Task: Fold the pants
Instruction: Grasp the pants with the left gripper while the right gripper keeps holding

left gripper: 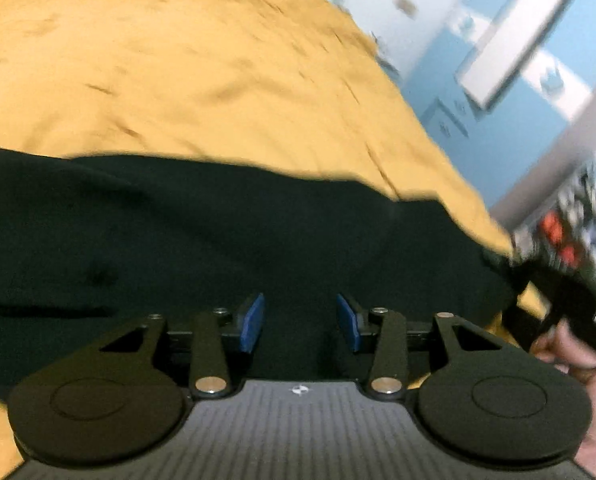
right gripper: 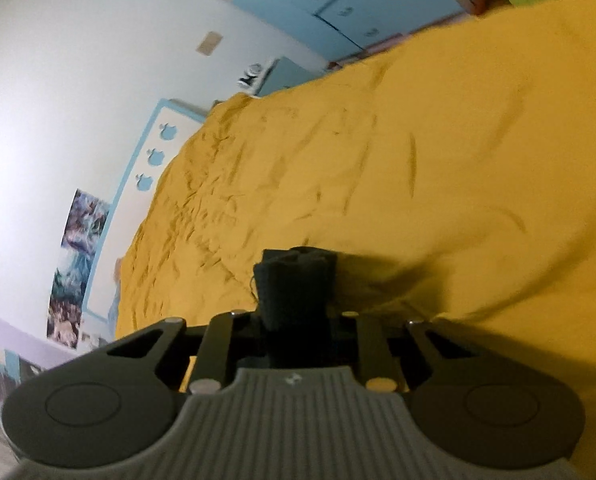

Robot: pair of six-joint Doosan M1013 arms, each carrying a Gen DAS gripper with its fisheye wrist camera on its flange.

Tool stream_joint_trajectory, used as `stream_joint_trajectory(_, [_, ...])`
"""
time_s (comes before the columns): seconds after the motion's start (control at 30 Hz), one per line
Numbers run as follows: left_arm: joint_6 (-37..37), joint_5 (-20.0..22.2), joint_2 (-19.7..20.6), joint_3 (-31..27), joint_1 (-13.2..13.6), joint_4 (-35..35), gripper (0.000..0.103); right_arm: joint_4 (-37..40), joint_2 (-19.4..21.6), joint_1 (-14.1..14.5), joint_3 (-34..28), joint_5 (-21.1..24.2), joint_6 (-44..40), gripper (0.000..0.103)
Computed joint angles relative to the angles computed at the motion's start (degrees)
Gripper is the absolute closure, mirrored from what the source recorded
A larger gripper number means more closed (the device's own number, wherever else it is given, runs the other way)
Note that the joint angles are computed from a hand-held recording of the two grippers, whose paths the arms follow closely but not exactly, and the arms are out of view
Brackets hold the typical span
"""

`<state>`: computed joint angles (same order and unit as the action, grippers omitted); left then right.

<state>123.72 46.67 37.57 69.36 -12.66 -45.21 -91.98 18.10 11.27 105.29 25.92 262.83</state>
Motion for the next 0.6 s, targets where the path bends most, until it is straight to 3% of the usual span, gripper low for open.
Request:
stream_joint_trajectory(0.2, [-6.12, -0.06, -0.32, -0.47, 4.51, -1.25, 0.053, -1.57, -0.29, 0.35, 0.63, 1.21, 3.16, 0.089])
stream_joint_trajectory(0.33, [-7.34, -0.25, -0.47, -0.56, 6.07, -1.6, 0.053, -1.85, 0.56, 1.19, -1.41, 3.67, -0.87, 0.089])
stream_joint_trajectory(0.5, [-7.35, 0.38, -0.05, -1.21, 6.94, -2.15, 0.053, -6.73, 2.2, 4.9, -6.63, 8.62, -20.12, 0.089])
stream_joint_trajectory(0.6, [-7.68, 0.53, 0.14, -1.43, 7.07, -2.0, 0.053, -14.36, 3.89, 7.26, -9.55, 6.57, -30.71, 0.089])
